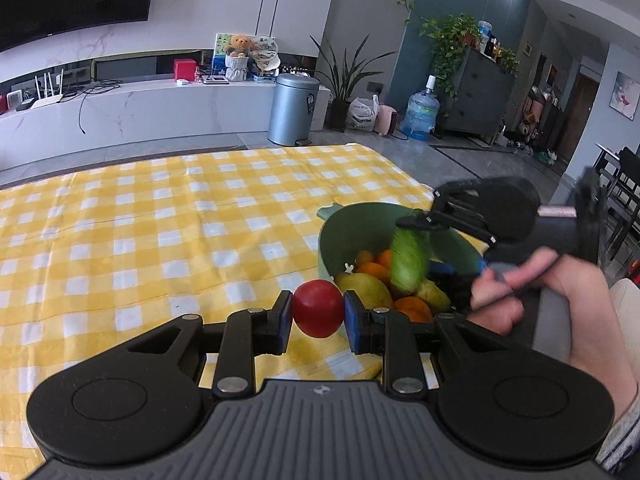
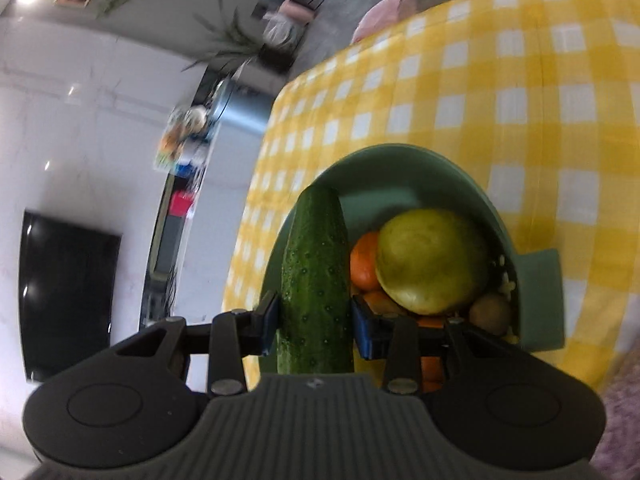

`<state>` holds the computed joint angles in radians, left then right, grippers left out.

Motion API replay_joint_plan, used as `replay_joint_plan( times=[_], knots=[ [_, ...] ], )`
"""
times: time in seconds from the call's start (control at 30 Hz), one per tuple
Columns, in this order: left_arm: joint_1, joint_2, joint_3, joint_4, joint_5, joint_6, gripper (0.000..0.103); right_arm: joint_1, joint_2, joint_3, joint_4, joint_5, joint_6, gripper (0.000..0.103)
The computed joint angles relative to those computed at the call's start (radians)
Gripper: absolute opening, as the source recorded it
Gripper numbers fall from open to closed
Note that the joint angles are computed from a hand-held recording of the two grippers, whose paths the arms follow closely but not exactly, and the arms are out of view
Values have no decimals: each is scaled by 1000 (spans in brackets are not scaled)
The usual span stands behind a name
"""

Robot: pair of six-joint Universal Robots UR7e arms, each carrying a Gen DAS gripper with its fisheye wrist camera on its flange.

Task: Organize fruits
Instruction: 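Lower the cucumber into the colander and open the right gripper while the left gripper holds the tomato, then lower the red tomato into the colander and open the left gripper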

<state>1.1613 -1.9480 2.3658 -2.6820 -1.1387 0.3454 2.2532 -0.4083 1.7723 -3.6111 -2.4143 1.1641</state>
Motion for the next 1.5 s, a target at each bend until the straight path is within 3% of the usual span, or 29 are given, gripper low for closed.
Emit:
replay_joint_plan(
  times=[0.1,0.17,0.27,0.33,0.43,0.53,0.7,0.8,1.03,1.23,1.3,1.37,1.5],
  knots=[
    [2,-2,0,4,14,4,30,-9,15,-37,39,19,43,37],
    [1,-9,0,11,20,0,30,-8,24,-63,82,8,56,43],
    [-4,-21,0,18,18,-1,30,3,40,-94,32,-13,-45,55],
    [-15,-30,5,19,27,-3,30,18,47,-107,1,-35,-120,56],
    [-33,-44,8,32,36,-17,30,20,12,-66,-22,0,-141,56],
    [-39,-46,0,59,-2,-35,30,17,-60,23,-67,57,-220,56],
    [-46,-4,-12,110,-80,-60,30,53,-178,143,-82,-21,-370,56],
    [-47,47,-12,101,-116,-81,30,49,-215,196,-97,-26,-405,56],
    [-61,182,-20,70,-107,-79,30,-2,-221,226,-67,70,-372,55],
    [-76,244,-27,45,-90,-73,30,-7,-221,229,-61,35,-351,52],
    [-91,239,-19,43,-70,-78,36,-12,-226,239,-61,43,-336,52],
    [-108,222,-7,36,-40,-76,49,-11,-229,242,-55,41,-330,52],
    [-147,176,1,77,16,-96,58,-2,-236,233,-8,14,-331,52]
  ],
)
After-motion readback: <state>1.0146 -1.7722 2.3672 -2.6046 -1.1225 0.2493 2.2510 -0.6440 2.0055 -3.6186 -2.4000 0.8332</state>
